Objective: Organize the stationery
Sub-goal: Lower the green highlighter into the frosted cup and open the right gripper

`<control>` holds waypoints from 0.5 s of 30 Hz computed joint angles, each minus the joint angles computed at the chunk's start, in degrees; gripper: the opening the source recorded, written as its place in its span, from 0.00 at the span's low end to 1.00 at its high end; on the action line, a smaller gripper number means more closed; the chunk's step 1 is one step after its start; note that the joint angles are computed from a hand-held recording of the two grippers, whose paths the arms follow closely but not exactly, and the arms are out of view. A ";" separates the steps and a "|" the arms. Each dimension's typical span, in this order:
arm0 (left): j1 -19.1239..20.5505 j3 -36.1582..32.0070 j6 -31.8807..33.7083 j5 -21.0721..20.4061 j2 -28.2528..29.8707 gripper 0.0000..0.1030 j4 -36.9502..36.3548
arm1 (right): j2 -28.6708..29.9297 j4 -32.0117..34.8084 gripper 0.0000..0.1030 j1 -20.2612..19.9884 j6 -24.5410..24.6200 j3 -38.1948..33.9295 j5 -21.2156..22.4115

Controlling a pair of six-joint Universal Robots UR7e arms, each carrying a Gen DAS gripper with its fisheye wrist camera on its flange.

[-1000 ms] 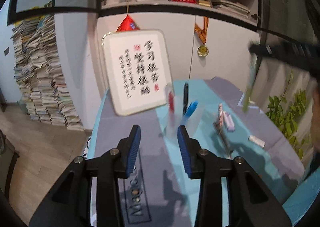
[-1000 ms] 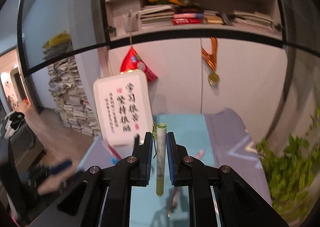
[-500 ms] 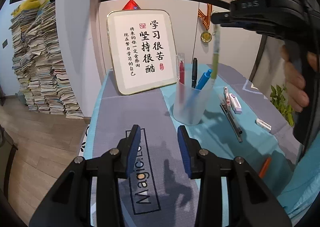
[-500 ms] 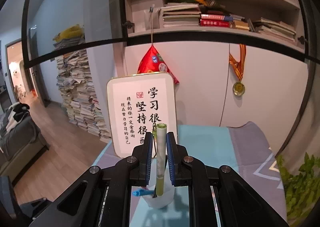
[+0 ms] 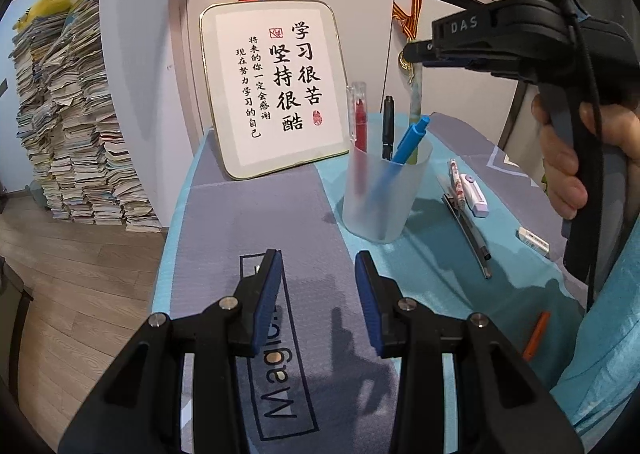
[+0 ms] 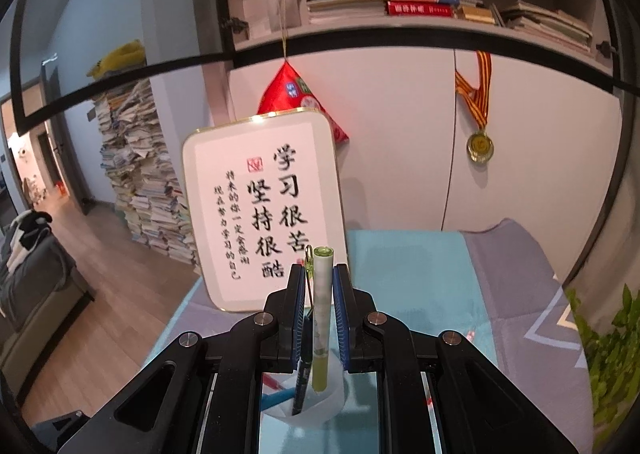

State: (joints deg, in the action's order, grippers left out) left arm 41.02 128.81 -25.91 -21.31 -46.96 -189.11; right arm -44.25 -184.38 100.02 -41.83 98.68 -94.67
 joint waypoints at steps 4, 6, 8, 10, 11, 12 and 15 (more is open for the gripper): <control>0.16 -0.07 -0.27 -0.48 -0.08 0.35 0.61 | 0.44 1.92 0.15 -0.27 0.66 -0.71 -1.55; 0.24 -0.17 -0.59 -0.50 -0.12 0.35 1.15 | 0.69 3.11 0.15 -0.31 1.13 -1.09 -2.92; 0.19 -0.15 -0.75 -0.63 -0.15 0.35 1.24 | 0.79 5.53 0.15 -0.33 1.71 -1.69 -4.28; 0.17 -0.10 -0.74 -0.80 -0.19 0.35 1.09 | 0.69 8.01 0.15 -0.54 2.77 -2.05 -5.02; 0.15 -0.09 -0.72 -0.91 -0.20 0.35 1.09 | 0.65 9.02 0.15 -0.61 3.14 -2.19 -5.44; 0.18 -0.14 -0.53 -0.99 -0.13 0.35 0.95 | 0.54 9.89 0.15 -0.71 3.55 -2.28 -5.56; -0.09 -0.08 -0.68 -1.05 -0.04 0.35 1.07 | 0.40 11.50 0.15 -0.80 4.32 -2.37 -6.18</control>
